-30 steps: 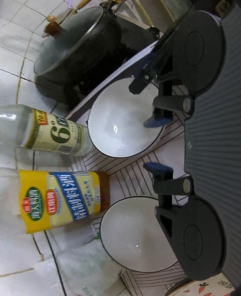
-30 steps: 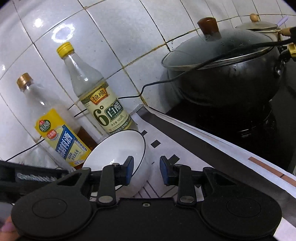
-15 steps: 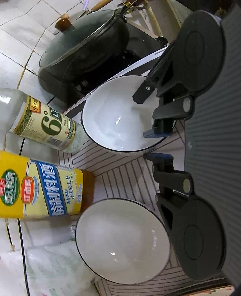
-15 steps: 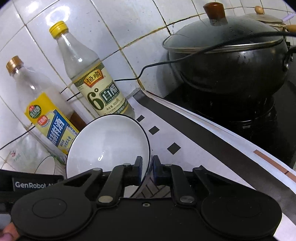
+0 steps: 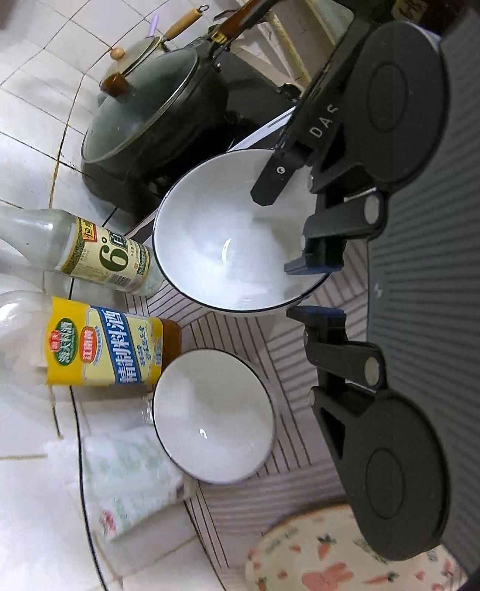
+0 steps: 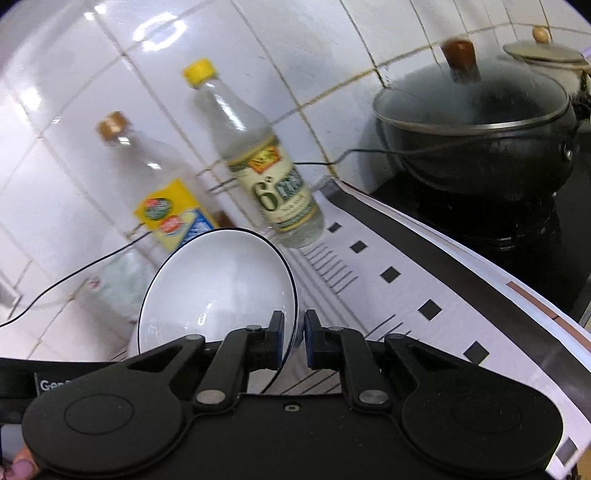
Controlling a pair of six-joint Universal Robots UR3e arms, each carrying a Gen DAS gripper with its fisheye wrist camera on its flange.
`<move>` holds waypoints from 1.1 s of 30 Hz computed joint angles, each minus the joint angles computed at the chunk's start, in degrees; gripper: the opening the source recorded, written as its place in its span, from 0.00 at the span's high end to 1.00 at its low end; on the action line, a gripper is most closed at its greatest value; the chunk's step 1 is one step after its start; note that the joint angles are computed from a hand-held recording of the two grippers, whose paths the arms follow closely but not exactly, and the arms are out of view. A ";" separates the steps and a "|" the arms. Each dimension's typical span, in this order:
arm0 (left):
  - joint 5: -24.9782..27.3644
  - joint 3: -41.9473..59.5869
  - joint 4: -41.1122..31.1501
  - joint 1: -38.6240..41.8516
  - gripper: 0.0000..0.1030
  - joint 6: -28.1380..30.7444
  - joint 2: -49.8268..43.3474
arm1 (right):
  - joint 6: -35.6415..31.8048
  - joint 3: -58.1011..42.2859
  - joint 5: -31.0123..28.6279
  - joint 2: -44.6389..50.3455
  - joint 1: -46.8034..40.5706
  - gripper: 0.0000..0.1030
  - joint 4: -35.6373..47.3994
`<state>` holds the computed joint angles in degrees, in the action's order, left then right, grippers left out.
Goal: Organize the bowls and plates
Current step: 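Close both grippers on the rim of that white bowl, then carry the bowl, lower it into the first bowl, open both grippers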
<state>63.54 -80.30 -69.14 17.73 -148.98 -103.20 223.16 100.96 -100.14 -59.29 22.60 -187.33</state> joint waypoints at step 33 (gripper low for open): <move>2.03 -11.51 -27.25 25.35 0.85 24.11 25.83 | -0.44 4.26 -0.33 -5.91 15.08 0.86 0.79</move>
